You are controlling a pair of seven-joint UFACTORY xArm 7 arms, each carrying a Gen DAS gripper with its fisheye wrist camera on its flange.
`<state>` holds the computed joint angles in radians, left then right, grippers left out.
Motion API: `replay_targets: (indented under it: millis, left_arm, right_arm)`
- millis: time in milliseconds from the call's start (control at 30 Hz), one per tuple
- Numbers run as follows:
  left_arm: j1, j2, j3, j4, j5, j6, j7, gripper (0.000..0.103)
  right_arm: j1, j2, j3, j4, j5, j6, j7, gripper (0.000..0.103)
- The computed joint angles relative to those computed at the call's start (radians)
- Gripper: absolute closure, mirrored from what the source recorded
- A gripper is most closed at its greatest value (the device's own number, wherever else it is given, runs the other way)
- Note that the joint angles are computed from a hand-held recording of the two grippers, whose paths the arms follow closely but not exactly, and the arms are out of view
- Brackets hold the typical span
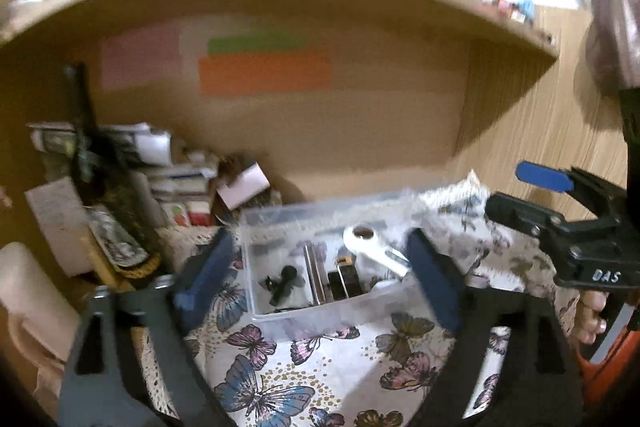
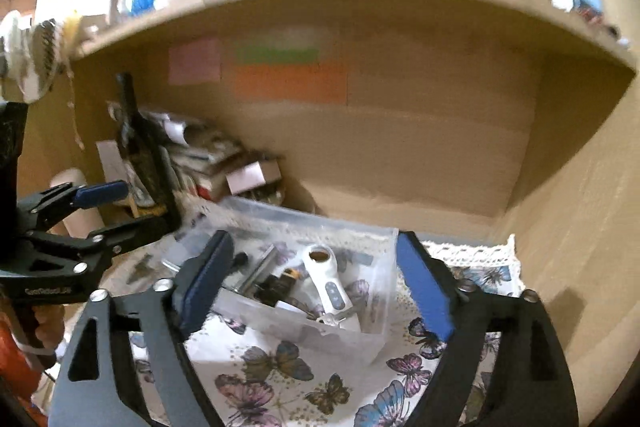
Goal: Organize rigid objects
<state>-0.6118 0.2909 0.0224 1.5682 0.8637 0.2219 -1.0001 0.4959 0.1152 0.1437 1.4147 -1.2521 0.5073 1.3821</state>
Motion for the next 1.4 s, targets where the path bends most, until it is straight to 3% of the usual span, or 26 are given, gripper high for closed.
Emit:
replay_targets:
  millis: [67,167,300,533,833,1400]
  left_arm:
    - [-0.039,-0.035,0.044,-0.028,0.106,-0.012,-0.120,0.003]
    - [-0.026,-0.077,0.029,-0.067,0.179,-0.026,-0.199,0.002]
    - [-0.001,-0.114,-0.006,-0.100,0.257,-0.031,-0.267,0.002]
    - [0.047,-0.154,-0.071,-0.125,0.411,-0.026,-0.392,0.001]
    - [0.093,-0.154,-0.127,-0.121,0.439,-0.017,-0.414,0.001]
    - [0.088,-0.146,-0.127,-0.112,0.423,-0.022,-0.398,0.000]
  right_arm:
    - [0.011,-0.033,0.006,-0.028,-0.061,0.014,0.062,0.011]
    - [0.007,-0.072,0.028,-0.066,-0.119,0.028,0.138,0.002]
    - [-0.005,-0.107,0.062,-0.103,-0.175,0.051,0.214,0.000]
    - [-0.021,-0.137,0.095,-0.139,-0.190,0.068,0.253,0.000]
    - [-0.035,-0.154,0.112,-0.158,-0.207,0.067,0.283,0.000]
    - [-0.032,-0.151,0.119,-0.153,-0.216,0.070,0.290,0.000]
